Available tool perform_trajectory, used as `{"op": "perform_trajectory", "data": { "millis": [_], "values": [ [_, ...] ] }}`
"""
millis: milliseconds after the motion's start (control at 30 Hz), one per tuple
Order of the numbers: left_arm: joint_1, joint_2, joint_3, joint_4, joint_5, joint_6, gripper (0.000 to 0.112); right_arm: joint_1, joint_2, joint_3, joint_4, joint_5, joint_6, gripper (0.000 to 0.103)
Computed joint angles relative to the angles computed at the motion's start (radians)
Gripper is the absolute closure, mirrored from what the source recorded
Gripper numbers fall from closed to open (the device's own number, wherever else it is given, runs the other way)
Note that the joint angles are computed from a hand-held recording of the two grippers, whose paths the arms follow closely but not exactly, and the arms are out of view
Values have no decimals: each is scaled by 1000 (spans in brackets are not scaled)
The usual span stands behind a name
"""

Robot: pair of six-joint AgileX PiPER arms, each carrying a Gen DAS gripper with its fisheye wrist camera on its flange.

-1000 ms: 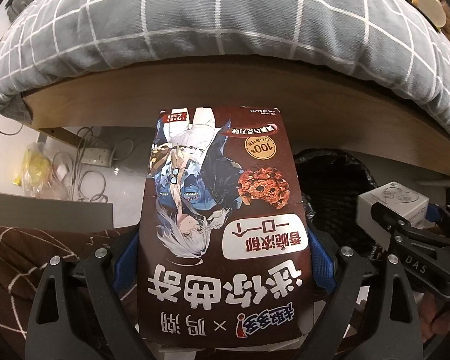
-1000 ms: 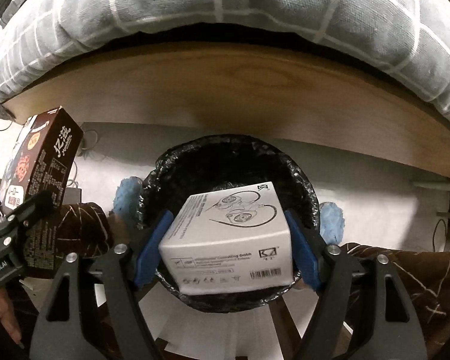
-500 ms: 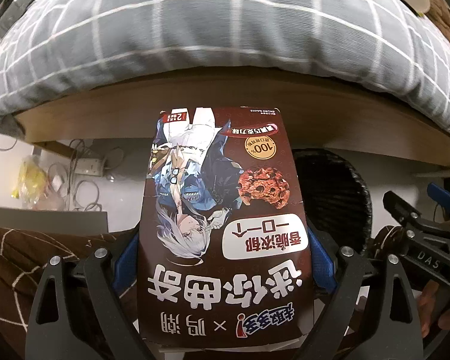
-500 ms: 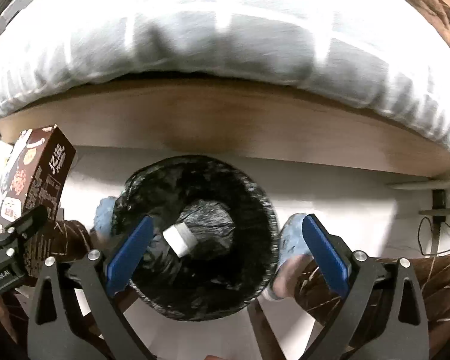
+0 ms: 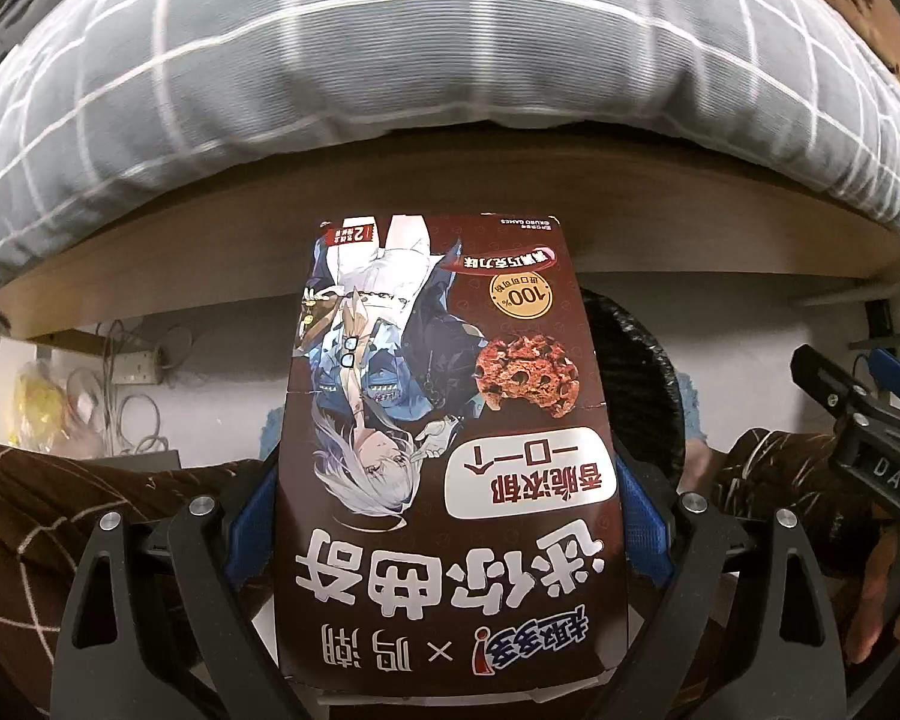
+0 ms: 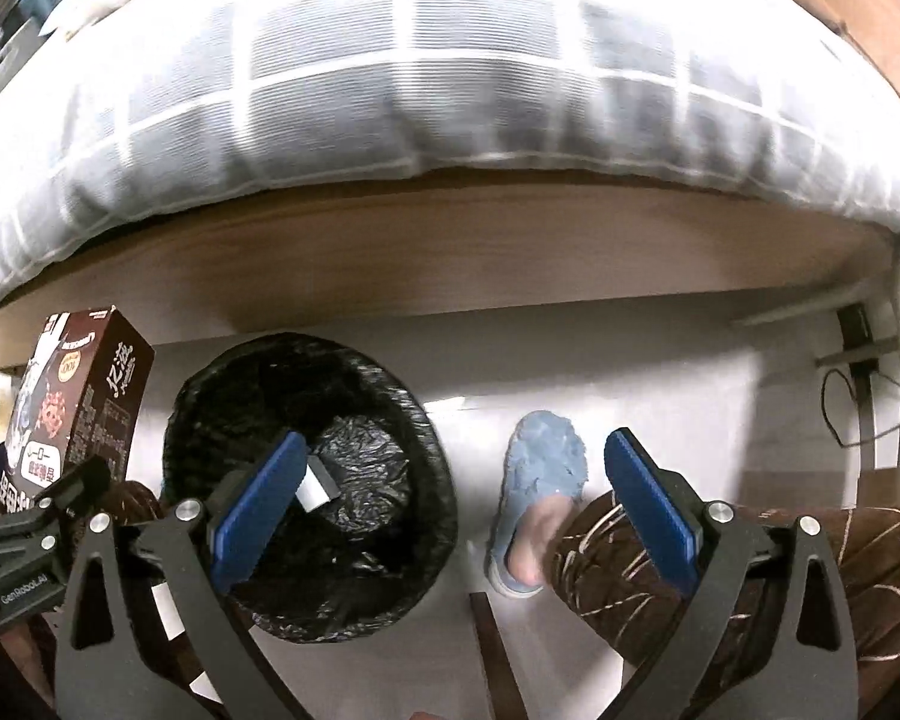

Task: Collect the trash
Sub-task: 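Open the left tool to drop the brown snack box into the bin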

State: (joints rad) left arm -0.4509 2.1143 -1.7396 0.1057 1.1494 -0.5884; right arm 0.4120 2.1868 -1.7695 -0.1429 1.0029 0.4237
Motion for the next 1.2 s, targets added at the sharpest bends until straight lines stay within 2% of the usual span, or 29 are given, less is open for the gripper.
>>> {"op": "perform_trajectory", "data": {
  "millis": [200,267,567,733,833,1200],
  "values": [
    [-21,65,-42,-13,-2,9,23,-39,-13,28,21,-18,3,8],
    [-15,74,-13,-10,-30,26,23,-46,-17,29,29,-19,-1,8],
    [-38,140,-35,6,-35,35,23,-45,-13,-18,40,9,-21,8],
    [-51,149,-56,18,-26,28,20,-44,-4,-27,33,15,-9,8],
    [-52,155,-61,29,-19,4,15,-42,6,-32,32,17,-6,8],
    [-45,149,-62,35,-17,14,15,-28,8,-47,20,16,-12,8]
  ]
}}
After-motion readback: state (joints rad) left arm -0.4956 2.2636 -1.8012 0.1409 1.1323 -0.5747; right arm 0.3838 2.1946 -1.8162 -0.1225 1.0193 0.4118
